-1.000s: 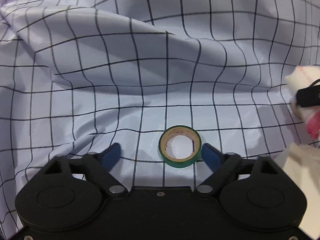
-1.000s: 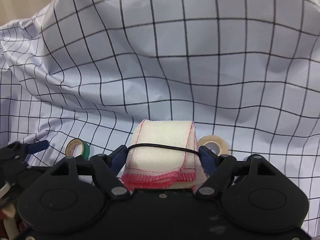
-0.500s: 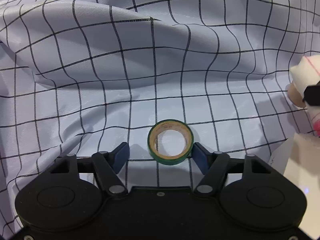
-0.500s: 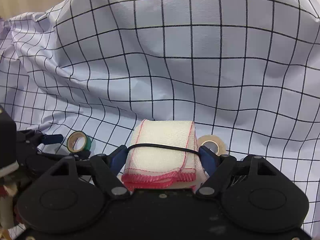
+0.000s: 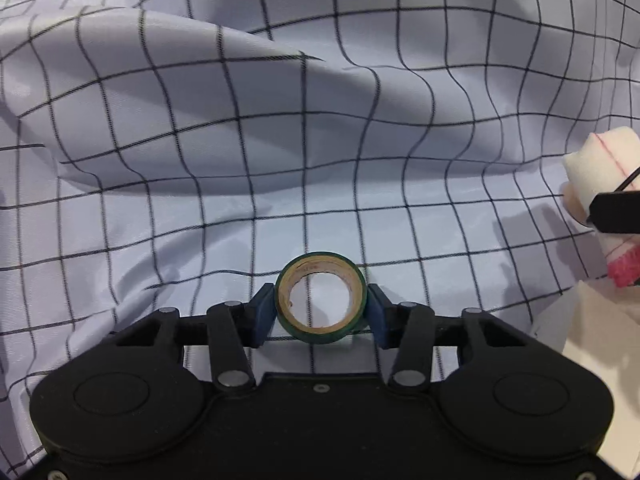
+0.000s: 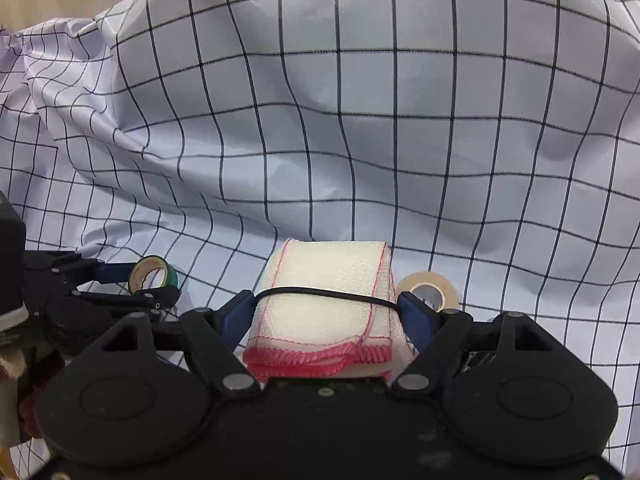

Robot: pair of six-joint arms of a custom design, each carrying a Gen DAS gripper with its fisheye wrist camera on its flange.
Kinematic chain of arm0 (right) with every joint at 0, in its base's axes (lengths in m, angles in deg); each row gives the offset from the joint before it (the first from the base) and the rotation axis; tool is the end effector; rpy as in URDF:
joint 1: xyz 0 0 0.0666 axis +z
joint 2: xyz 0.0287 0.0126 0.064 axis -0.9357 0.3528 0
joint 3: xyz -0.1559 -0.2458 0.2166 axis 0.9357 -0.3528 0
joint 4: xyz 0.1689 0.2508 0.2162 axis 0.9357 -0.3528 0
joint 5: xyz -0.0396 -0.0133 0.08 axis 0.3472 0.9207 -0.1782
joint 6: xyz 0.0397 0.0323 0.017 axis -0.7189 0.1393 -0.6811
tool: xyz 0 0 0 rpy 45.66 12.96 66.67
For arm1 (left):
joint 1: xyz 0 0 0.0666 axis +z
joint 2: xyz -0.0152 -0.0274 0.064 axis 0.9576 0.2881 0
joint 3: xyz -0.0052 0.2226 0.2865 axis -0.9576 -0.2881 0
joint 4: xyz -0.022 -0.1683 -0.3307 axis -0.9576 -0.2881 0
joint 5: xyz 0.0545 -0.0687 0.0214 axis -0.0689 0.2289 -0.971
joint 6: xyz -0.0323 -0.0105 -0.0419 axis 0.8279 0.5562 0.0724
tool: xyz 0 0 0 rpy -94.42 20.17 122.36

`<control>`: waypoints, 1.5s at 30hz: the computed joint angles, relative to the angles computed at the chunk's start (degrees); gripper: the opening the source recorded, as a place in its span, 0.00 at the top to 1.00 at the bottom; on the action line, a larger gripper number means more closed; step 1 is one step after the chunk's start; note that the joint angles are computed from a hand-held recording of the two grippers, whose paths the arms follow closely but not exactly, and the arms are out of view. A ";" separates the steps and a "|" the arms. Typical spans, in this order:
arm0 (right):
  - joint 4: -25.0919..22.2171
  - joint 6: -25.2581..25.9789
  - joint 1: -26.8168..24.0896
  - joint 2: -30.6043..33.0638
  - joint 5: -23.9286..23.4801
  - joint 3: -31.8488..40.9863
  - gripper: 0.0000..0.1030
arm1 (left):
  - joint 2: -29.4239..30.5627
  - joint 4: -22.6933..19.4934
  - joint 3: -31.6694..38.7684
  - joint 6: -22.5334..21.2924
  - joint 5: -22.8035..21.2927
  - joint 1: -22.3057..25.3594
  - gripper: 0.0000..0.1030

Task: Organize soft objects
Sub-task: 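Close the left gripper on the green tape roll while right holds the cloth, then carry the green tape and white cloth over the woven basket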

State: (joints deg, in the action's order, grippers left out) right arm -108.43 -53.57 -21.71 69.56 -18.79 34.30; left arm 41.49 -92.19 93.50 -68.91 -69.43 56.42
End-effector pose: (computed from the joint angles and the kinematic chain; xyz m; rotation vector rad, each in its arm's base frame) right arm 0.3741 0.3851 0.3850 0.1878 2.4872 0.0323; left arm 0.4501 -0.1386 0.3171 0.6536 2.4280 -0.0966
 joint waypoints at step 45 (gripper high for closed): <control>5.15 4.71 24.67 1.37 1.27 9.81 0.25 | -48.35 -18.64 -23.34 1.48 8.26 22.82 0.54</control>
